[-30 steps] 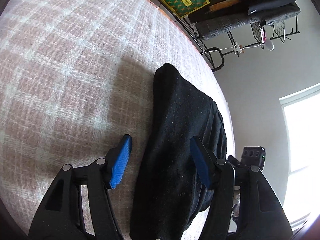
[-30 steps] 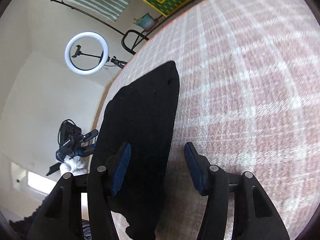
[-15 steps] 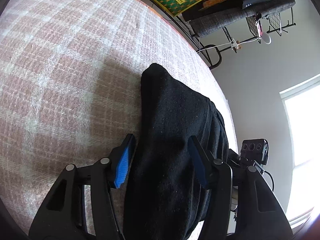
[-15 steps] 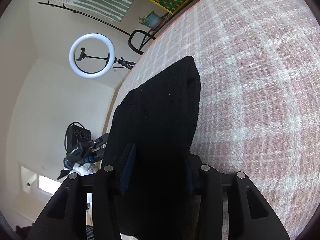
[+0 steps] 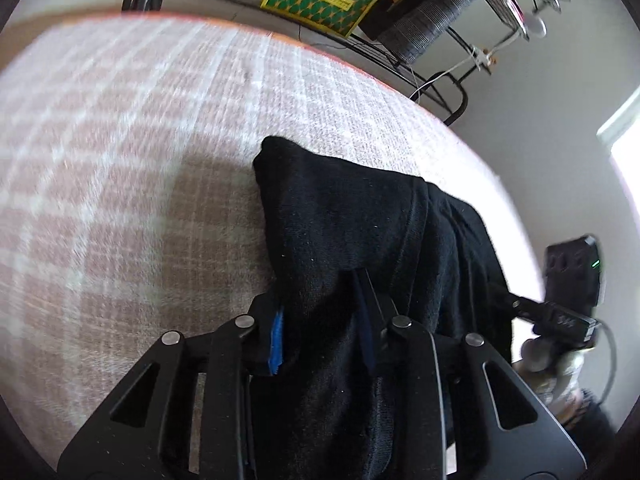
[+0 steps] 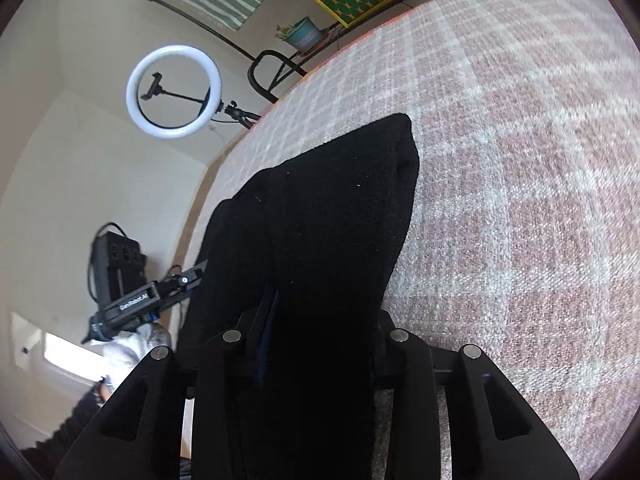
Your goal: Fold large clothes
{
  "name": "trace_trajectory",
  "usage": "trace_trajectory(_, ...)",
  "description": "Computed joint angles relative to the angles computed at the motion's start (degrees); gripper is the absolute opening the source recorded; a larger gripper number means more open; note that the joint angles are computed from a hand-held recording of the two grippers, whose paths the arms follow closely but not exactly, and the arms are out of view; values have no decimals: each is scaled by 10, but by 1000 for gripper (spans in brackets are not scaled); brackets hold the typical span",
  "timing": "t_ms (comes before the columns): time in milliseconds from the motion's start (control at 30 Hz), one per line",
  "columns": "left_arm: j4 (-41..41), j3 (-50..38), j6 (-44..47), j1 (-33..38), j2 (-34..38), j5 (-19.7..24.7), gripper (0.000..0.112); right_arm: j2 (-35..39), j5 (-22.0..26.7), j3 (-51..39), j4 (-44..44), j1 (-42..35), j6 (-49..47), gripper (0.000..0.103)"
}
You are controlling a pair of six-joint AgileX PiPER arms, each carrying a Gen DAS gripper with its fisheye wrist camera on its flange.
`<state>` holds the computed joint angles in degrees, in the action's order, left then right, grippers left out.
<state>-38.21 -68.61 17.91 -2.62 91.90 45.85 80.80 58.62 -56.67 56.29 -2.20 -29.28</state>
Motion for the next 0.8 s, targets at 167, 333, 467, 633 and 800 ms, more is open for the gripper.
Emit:
trace_trajectory(167, 86, 5, -59, -51, -20, -43, 22, -24, -50, -27, -101, 62, 66, 27)
trace_trajectory(333, 119, 17, -67, -65, -40, -61, 18, -41, -91, -53, -222, 130, 137, 22)
trace_trajectory(467, 148, 37, -77, -81, -69, -76, 16, -40, -103, -68, -264, 156, 173, 20)
trace_trajectory(633, 167, 47, -87, -92, -90, -83, 15, -51, -108, -74, -296, 170, 183, 18)
trace_trajectory(800, 154, 42, -82, -86, -98, -69, 13, -70, -99, -71, -308, 170, 181, 17)
